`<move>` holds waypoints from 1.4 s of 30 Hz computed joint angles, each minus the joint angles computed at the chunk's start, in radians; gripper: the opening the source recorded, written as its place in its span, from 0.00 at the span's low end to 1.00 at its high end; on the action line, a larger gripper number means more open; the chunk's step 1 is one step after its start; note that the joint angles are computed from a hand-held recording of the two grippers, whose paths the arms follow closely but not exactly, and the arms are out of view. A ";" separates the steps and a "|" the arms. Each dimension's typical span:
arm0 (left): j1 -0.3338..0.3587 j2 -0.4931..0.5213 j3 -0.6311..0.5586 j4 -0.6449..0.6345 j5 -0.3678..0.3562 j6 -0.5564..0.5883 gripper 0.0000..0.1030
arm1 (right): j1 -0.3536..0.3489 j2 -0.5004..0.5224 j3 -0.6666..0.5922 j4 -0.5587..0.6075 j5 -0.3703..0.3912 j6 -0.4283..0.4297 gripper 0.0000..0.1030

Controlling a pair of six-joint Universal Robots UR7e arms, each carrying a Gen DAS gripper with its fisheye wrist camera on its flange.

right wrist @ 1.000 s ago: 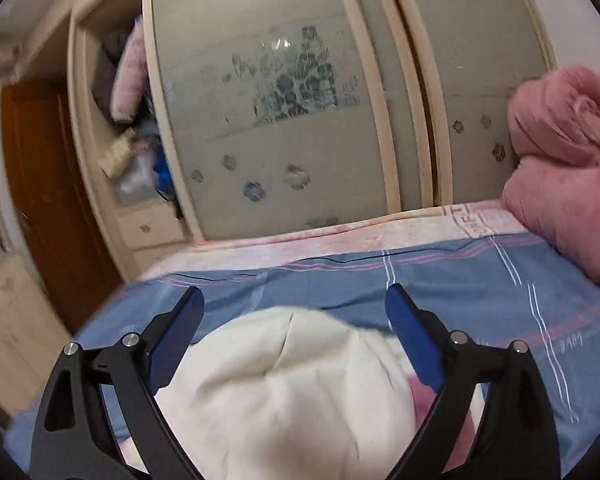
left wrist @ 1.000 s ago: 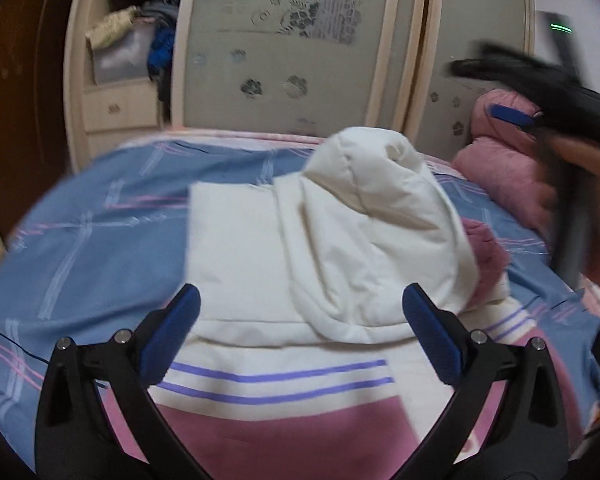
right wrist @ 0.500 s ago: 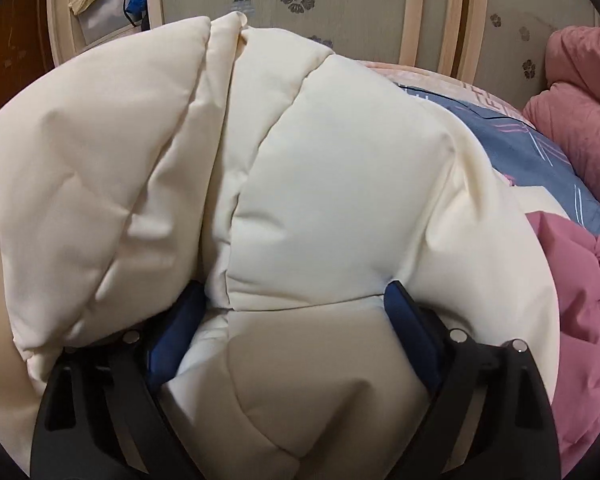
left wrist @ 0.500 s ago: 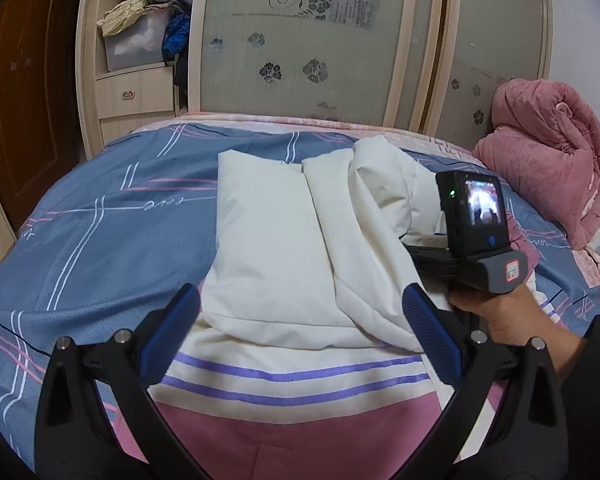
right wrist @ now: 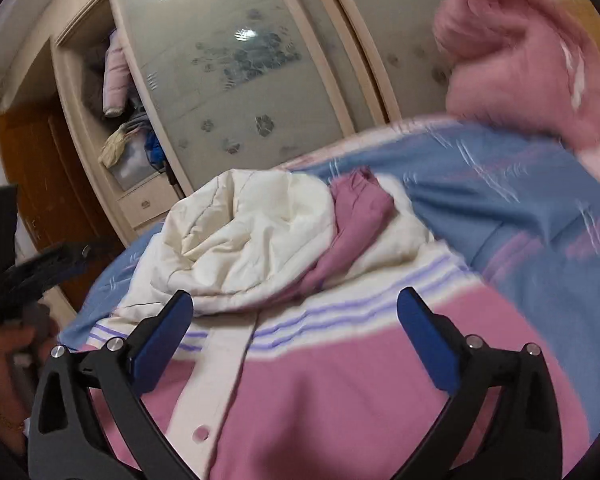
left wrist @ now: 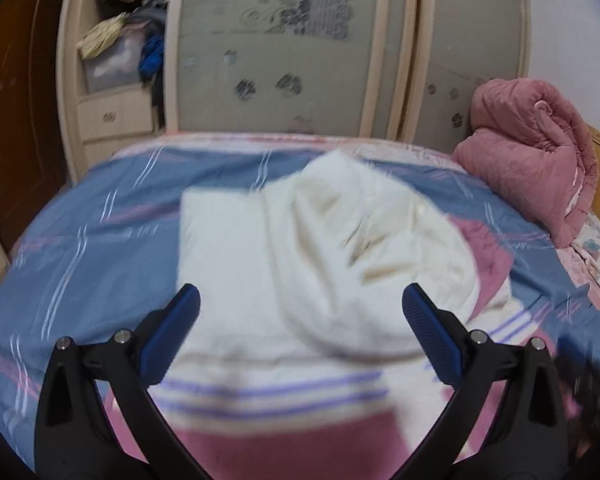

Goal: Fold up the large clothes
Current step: 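Press the folded hood flat with the left gripper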

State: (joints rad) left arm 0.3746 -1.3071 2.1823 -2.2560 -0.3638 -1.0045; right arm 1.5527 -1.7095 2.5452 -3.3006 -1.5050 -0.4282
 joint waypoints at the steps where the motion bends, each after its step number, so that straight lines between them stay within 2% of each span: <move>1: 0.022 0.050 -0.059 -0.056 0.009 0.084 0.98 | -0.011 -0.011 -0.008 0.044 0.046 0.001 0.99; 2: 0.041 0.093 -0.095 -0.154 0.013 0.188 0.98 | -0.009 -0.013 -0.012 0.046 0.064 -0.011 0.99; 4: 0.091 0.196 -0.195 -0.330 0.010 0.398 0.98 | 0.010 0.012 0.004 -0.037 0.052 -0.018 0.99; 6: 0.150 0.326 -0.318 -0.483 0.040 0.607 0.98 | 0.019 0.036 0.005 -0.042 0.041 -0.012 0.99; 7: 0.183 0.395 -0.386 -0.561 0.030 0.712 0.98 | 0.022 0.013 0.000 0.007 0.037 -0.008 0.99; 8: 0.217 0.435 -0.429 -0.610 -0.014 0.785 0.98 | 0.016 0.008 -0.007 0.048 0.039 0.001 0.99; 9: 0.253 0.463 -0.462 -0.616 -0.063 0.817 0.98 | 0.010 0.011 -0.012 0.059 0.049 0.019 0.99; 11: 0.318 0.500 -0.512 -0.504 -0.117 0.758 0.91 | 0.002 0.005 -0.026 0.098 0.057 0.045 0.99; 13: 0.364 0.534 -0.525 -0.424 -0.100 0.694 0.90 | -0.012 -0.010 -0.034 0.134 0.070 0.064 0.99; 15: 0.382 0.572 -0.488 -0.512 -0.068 0.722 0.93 | -0.023 -0.027 -0.050 0.188 0.085 0.094 0.99; 17: 0.387 0.605 -0.469 -0.634 -0.054 0.787 0.94 | -0.024 -0.041 -0.064 0.243 0.090 0.101 0.99; 22: 0.395 0.599 -0.478 -0.602 -0.072 0.763 0.96 | -0.015 -0.061 -0.063 0.269 0.103 0.094 0.99; 28: 0.335 0.606 -0.464 -0.601 0.041 0.779 0.98 | -0.017 -0.063 -0.062 0.246 0.116 0.084 0.99; 30: 0.279 0.552 -0.421 -0.573 0.017 0.712 0.98 | -0.023 -0.073 -0.060 0.241 0.135 0.085 0.99; 31: 0.232 0.508 -0.387 -0.514 0.012 0.633 0.98 | -0.023 -0.077 -0.058 0.232 0.140 0.084 0.99; 34: 0.116 0.390 -0.310 -0.207 0.034 0.319 0.98 | -0.030 -0.097 -0.056 0.240 0.168 0.088 0.99; 38: -0.074 0.214 -0.193 0.212 -0.010 -0.100 0.98 | -0.047 -0.141 -0.045 0.249 0.193 0.092 0.99; 42: -0.289 0.093 -0.123 0.631 -0.111 -0.519 0.98 | -0.073 -0.211 -0.031 0.315 0.218 0.080 0.99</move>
State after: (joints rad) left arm 0.0857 -1.2136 2.0590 -1.6253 -0.4751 -1.5235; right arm 1.4798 -1.9208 2.5141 -2.9859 -1.2871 -0.3482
